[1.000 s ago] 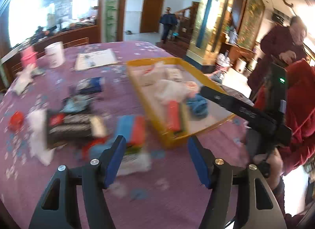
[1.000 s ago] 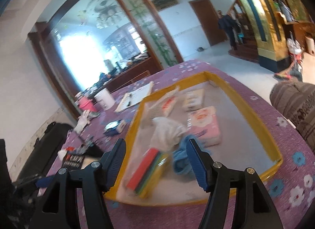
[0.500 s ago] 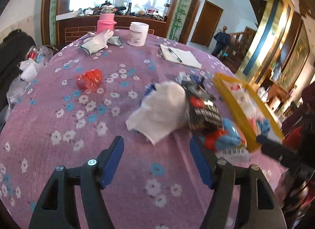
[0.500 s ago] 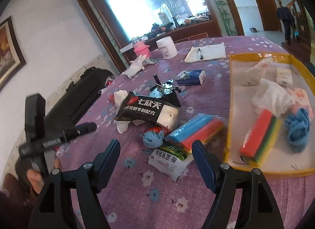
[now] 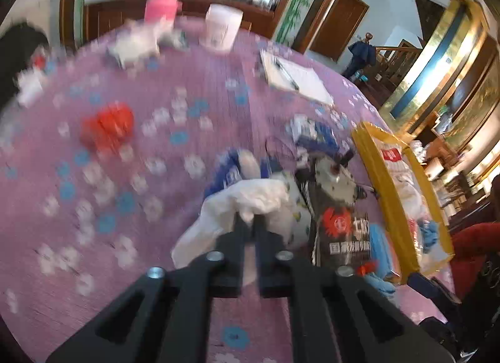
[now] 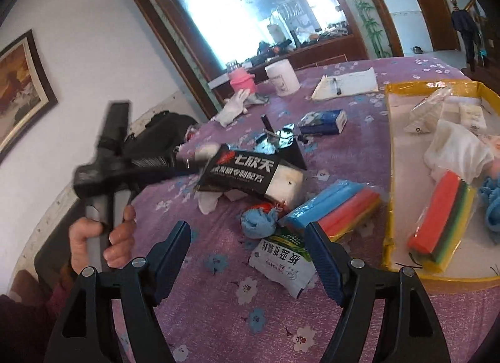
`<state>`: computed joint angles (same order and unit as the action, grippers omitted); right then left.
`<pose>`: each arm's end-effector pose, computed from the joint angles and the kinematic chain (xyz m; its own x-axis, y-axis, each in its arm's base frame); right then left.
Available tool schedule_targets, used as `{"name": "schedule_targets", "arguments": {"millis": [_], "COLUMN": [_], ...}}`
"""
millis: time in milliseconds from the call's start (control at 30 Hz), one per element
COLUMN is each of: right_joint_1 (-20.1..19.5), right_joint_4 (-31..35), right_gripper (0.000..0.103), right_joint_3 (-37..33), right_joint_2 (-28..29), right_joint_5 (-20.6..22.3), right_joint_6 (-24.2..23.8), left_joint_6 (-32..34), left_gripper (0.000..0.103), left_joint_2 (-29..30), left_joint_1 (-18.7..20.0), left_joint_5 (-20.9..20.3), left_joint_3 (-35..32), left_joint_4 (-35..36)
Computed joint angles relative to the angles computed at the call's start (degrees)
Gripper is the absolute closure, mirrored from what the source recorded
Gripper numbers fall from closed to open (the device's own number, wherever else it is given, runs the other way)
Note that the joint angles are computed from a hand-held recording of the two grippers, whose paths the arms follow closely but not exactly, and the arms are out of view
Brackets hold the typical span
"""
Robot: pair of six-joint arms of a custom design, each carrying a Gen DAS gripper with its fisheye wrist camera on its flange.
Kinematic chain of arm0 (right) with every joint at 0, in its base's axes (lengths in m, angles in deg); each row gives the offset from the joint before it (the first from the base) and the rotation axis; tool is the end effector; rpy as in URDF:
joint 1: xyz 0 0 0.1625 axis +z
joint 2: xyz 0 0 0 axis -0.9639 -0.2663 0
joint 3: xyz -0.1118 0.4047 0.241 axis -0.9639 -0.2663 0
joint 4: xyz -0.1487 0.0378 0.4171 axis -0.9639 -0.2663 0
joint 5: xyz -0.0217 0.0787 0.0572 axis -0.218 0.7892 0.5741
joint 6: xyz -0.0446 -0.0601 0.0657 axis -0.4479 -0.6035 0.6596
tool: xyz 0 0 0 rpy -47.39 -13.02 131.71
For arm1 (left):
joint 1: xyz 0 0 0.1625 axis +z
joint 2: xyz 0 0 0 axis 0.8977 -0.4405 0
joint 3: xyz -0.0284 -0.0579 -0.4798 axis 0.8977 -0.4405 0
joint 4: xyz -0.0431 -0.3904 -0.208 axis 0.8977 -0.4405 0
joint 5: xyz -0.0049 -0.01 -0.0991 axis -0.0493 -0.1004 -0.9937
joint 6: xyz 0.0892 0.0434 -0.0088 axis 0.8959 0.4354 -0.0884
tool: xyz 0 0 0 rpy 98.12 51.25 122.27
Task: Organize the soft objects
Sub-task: 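Grasp the white plastic bag with left gripper while right grasps black-labelled pack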
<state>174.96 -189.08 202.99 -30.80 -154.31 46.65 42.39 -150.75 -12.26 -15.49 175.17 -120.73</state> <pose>0.1774 -0.3305 0.1790 -0.9535 -0.1495 0.2618 -0.2985 0.5888 -0.7511 -0.2052 -0.5343 0.2026 -0.8288 0.4379 -0.3483 0.5329 0.8075 -0.2530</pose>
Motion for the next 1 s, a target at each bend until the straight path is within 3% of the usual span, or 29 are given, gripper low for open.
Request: {"name": "schedule_targets", "arguments": {"millis": [67, 133, 300, 533, 567, 600, 667, 700, 733, 867, 1000], "right_joint_1": [-0.8, -1.1, 0.1, 4.3, 4.2, 4.1, 4.6, 4.8, 4.3, 1.2, -1.0], "right_joint_4": [-0.8, -0.4, 4.3, 21.7, 24.5, 27.2, 29.4, 30.1, 30.6, 33.1, 35.5], "right_gripper": [0.023, 0.023, 0.023, 0.019, 0.017, 0.016, 0.015, 0.012, 0.011, 0.011, 0.011], "right_joint_3": [0.8, 0.6, -0.4, -4.9, -5.7, -6.7, -8.6, -9.8, -10.8, -14.9, -18.3], "right_joint_2": [-0.5, -0.7, -1.6, -7.0, -8.2, -9.1, -8.9, -8.3, -7.8, -4.9, -2.3], "right_joint_5": [1.4, 1.9, 0.4, -4.0, -3.0, -2.0, -3.3, -4.4, -4.4, -4.8, -2.3], "right_joint_6": [0.1, 0.1, 0.3, 4.6, 5.3, 5.5, 5.3, 5.1, 4.8, 7.7, 8.5], "left_joint_6": [0.6, 0.7, 2.1, 3.4, 3.9, 4.6, 5.1, 4.9, 4.9, 4.3, 5.0], "left_gripper": [0.098, 0.098, 0.098, 0.098, 0.096, 0.087, 0.049, 0.024, 0.019, 0.019, 0.019], "left_joint_2": [-0.4, -2.6, -8.7, -15.6, -16.4, -17.2, -18.0, -18.4, -18.8, -19.3, -18.9], "left_joint_1": [0.2, 1.0, 1.7, 3.6, 3.7, 3.7, 3.4, 3.5, 3.7, 3.7, 2.8], "left_joint_5": [1.2, -0.6, 0.4, 1.0, 1.1, 1.6, 2.7, 2.7, 2.3, 1.1, 3.1], "left_joint_3": [0.9, 2.1, 5.7, 7.7, 8.1, 8.5, 9.0, 9.4, 9.9, 9.4, 9.5], "left_joint_4": [-0.9, -0.4, -0.2, 4.7, 5.0, 4.9, 4.5, 3.0, 1.0, 0.8, 1.2]}}
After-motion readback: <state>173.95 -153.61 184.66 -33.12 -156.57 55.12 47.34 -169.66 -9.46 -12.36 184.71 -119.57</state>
